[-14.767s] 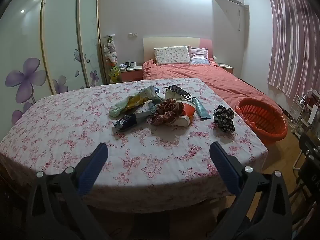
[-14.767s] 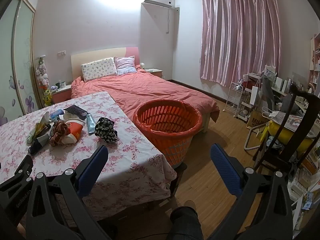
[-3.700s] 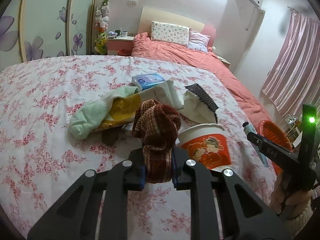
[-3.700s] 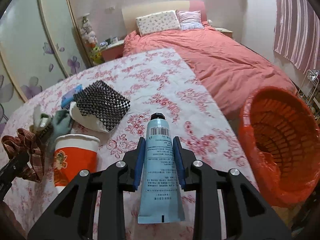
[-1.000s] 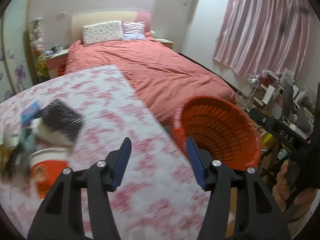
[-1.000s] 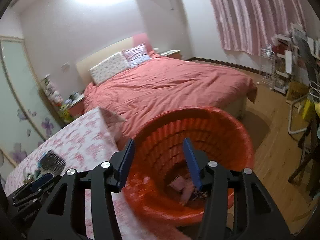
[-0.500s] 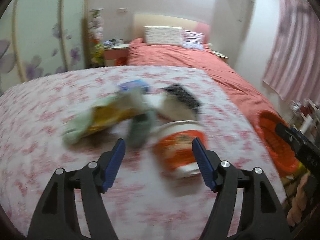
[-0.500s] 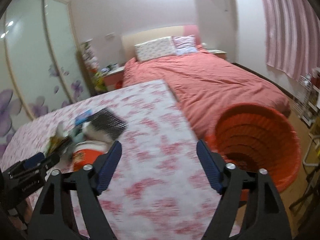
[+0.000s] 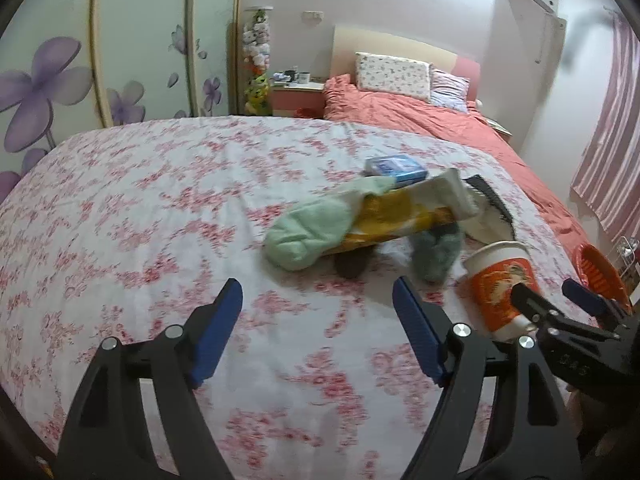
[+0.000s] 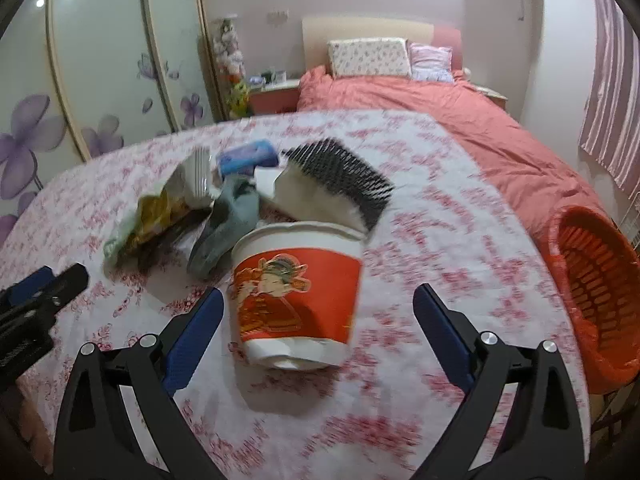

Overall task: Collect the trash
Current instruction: 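Grasp the red-and-white paper cup with the right tool while the left tool grasps the green cloth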

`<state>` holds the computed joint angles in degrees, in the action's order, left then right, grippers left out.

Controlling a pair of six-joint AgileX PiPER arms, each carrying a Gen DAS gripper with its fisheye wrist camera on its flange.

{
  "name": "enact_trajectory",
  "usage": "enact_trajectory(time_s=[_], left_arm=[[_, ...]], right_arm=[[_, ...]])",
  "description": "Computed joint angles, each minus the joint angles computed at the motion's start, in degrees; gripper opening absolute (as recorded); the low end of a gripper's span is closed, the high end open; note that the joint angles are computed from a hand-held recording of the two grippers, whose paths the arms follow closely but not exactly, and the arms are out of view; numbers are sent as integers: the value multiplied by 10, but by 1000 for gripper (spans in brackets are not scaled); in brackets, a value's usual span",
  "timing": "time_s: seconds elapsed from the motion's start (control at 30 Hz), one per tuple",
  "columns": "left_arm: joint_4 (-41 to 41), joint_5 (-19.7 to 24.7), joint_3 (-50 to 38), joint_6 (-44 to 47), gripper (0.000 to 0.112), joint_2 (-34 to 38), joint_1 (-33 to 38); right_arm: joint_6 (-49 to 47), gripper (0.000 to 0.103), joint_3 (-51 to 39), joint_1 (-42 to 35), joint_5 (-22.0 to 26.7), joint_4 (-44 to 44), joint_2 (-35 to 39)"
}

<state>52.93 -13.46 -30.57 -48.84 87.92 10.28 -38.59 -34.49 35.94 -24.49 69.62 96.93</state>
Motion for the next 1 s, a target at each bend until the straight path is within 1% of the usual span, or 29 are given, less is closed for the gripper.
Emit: enact_trajectory(time_s=[0.1,0.17,0.2,0.27,0.33,0.37,0.47,0.57,0.67,0.73,0.9,0.97,1.0], left_arm=[[15,-8,-3,-10,78,9,19],[8,-10,-6,-3,78,17,24],[7,-11,-6,-1,78,18,26],[7,-12,-10,-1,78,26,28],[5,-14,-12,3,78,34,30],[2,-14,-13,6,78,37,30],[-2,-12,-18,9,78,46,26],[12,-16,-24,-5,78,54,26],[20,-13,-37,-11,78,62,21],[16,-6,-56,-11,78,74,15],[104,14,-113,-112,76,104,-1],[106,22,-129,-115,76,112,-12],[93,32,-139,-100,76,119,-22]], right_arm=[[-56,95,-30,-4,16,55,25],[-91,95,-49,-11,31,91,38],[-91,95,-51,-12,32,94,42],[-104,90,-58,-14,32,108,48],[-100,77,-57,-20,43,100,50],[-96,77,-58,-22,47,96,52],[-88,77,-52,-19,35,96,50],[-73,76,-41,-22,31,89,44],[-95,76,-30,-22,2,124,39],[-93,76,-19,-36,-7,128,32],[-55,77,0,-82,-4,92,25],[-47,77,0,-91,-4,83,27],[-47,77,-1,-95,-4,81,28]])
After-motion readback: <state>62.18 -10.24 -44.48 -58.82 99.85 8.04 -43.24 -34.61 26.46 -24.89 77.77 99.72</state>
